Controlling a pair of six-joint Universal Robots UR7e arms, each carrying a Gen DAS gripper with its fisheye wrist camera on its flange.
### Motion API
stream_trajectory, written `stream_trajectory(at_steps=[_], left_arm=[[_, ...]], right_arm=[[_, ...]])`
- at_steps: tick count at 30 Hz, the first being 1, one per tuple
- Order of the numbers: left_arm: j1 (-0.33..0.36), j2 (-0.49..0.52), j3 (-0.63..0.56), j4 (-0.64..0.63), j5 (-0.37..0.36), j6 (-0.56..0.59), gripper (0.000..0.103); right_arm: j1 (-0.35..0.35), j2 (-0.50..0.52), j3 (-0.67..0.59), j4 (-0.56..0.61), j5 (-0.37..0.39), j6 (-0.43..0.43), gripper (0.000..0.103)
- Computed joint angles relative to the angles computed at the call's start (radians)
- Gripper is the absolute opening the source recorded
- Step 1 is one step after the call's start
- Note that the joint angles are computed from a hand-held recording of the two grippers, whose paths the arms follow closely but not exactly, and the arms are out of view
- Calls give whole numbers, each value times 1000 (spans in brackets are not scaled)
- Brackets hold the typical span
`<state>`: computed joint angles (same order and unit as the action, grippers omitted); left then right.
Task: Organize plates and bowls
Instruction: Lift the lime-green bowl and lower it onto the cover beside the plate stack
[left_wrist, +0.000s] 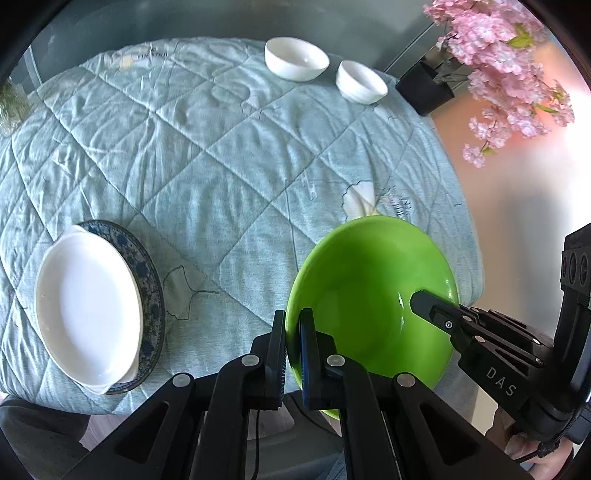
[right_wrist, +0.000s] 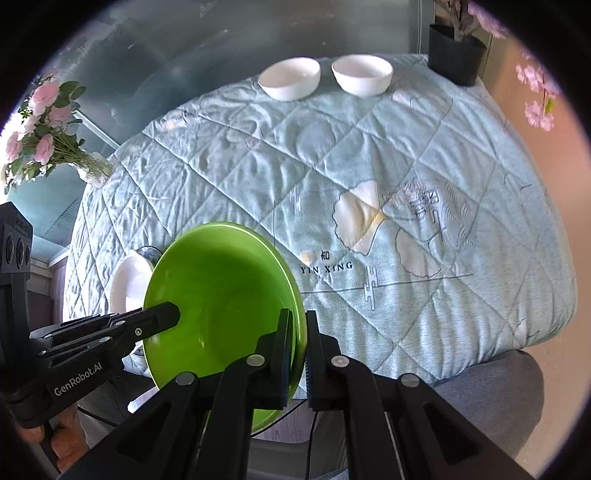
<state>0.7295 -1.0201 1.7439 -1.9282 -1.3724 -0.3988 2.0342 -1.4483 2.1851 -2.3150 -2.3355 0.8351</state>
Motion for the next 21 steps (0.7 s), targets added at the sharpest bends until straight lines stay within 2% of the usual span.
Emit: stream_trajectory(at_steps=[6,21], left_arm=[[21,33,16,-12,1,-3,2],[55,120,3,-63,11,-11,3]], right_arm=[[-59,1,44,-66,45,-26,6],[-159,16,75,-162,78,-125,6]])
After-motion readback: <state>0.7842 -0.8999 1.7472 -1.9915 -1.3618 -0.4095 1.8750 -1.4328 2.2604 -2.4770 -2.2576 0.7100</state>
